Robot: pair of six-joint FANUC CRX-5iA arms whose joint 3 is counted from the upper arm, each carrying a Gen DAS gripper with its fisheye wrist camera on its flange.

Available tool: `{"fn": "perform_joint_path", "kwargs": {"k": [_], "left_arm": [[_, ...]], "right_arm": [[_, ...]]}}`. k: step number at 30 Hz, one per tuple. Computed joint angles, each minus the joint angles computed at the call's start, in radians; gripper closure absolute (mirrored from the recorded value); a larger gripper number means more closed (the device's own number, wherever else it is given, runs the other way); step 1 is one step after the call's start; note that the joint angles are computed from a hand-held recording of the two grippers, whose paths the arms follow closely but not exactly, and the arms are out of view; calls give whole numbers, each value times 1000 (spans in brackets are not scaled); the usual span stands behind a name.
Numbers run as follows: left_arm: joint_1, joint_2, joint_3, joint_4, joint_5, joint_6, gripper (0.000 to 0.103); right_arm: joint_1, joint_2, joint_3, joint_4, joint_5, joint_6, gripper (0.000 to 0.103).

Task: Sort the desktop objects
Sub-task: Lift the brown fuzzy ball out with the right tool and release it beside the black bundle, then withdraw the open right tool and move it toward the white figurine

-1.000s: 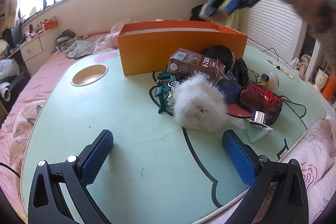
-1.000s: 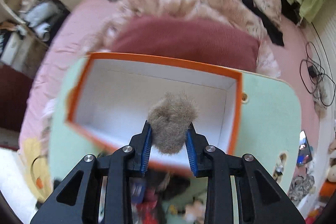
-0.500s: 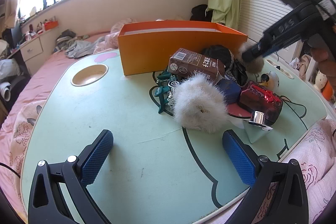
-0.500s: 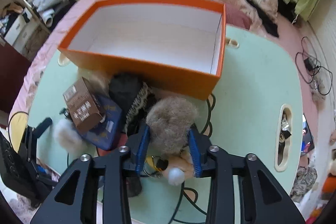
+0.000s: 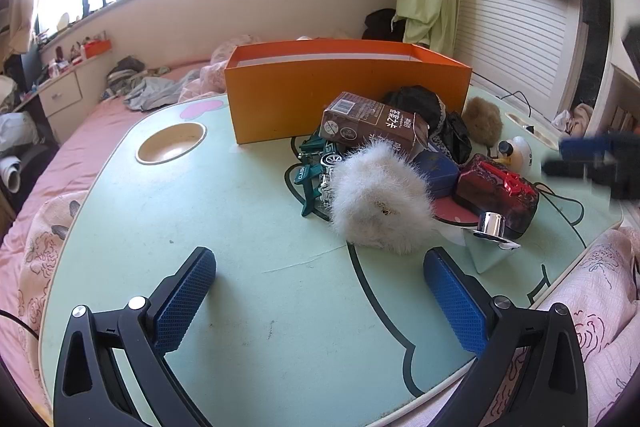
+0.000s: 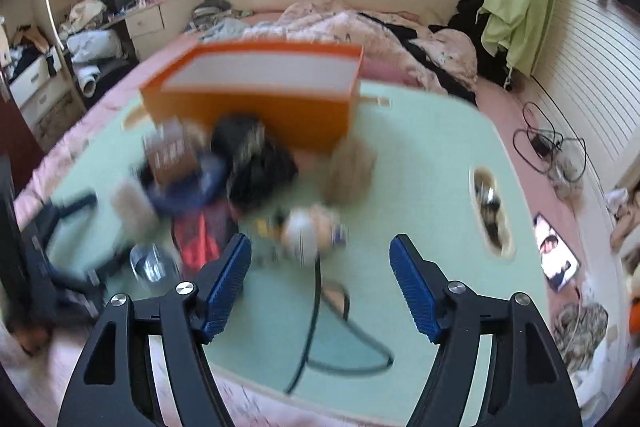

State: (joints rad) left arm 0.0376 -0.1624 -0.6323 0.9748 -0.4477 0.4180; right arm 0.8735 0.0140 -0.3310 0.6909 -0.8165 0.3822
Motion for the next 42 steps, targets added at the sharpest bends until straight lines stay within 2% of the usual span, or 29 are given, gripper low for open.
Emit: {"fn": "perform_joint_path", "kwargs": {"k": [4, 6, 8, 16, 42], "left_arm": [[-1, 1, 1, -2, 1, 2, 0], [1, -3, 0, -5, -2, 4, 0], [1, -6, 1, -12, -1, 10, 0], [0, -7, -1, -14, 1, 13, 0], [-2, -7, -2, -13, 7, 15, 0]], "right_arm": [[27, 17, -50, 50, -20, -43, 29], [9, 3, -73, 41, 36, -65, 12], [-4, 6, -63, -5, 52, -33, 0], [-5, 4, -80, 24, 72, -61, 0], [-16, 3, -77, 7, 70, -41, 0]]}}
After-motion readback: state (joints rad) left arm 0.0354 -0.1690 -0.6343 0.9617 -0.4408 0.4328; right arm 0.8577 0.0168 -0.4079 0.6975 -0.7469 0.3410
